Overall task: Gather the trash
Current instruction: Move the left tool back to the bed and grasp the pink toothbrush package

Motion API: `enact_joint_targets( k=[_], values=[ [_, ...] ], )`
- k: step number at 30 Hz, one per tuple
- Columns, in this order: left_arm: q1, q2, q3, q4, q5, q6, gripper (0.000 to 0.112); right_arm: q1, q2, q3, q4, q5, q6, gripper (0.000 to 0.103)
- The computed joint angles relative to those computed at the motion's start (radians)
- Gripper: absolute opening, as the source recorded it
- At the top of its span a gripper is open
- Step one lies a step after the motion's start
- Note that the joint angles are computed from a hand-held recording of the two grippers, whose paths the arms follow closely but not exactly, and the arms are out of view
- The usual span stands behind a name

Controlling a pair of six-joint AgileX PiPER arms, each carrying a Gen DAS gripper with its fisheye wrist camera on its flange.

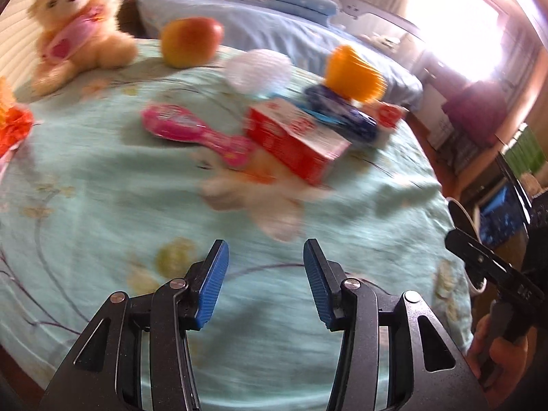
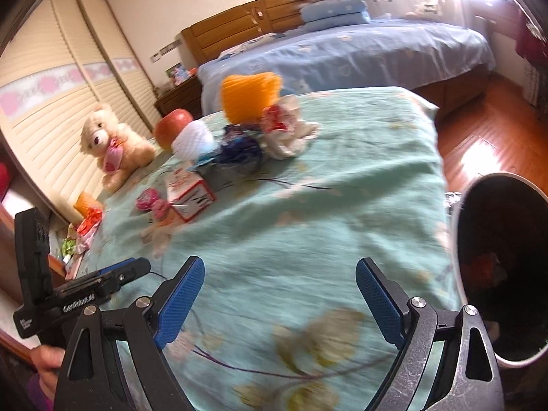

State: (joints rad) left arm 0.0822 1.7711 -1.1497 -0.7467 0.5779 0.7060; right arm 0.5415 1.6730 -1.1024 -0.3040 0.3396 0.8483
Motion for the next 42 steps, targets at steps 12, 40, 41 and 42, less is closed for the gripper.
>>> enact_joint_targets(
  k=[12,40,41,42],
  values=[
    [0.078,0.129,-0.197,0.112,0.046,-0.129,0.046,0.018,0.2,-0.267,0.311,0.066,-0.42,0.09],
    [0.021,0.409,-0.647,0.242,0.17,-0.301,0.04,-0.001,0.519,-0.754,0.408,0.327,-0.688,0.061],
    [0.022,0.404,-0.636,0.233,0.166,-0.286,0.04,0.0,0.519,-0.754,0.402,0.326,-0.683,0.054],
    [0.025,0.401,-0.63,0.223,0.166,-0.273,0.039,0.001,0.517,-0.751,0.397,0.323,-0.678,0.041]
  ],
)
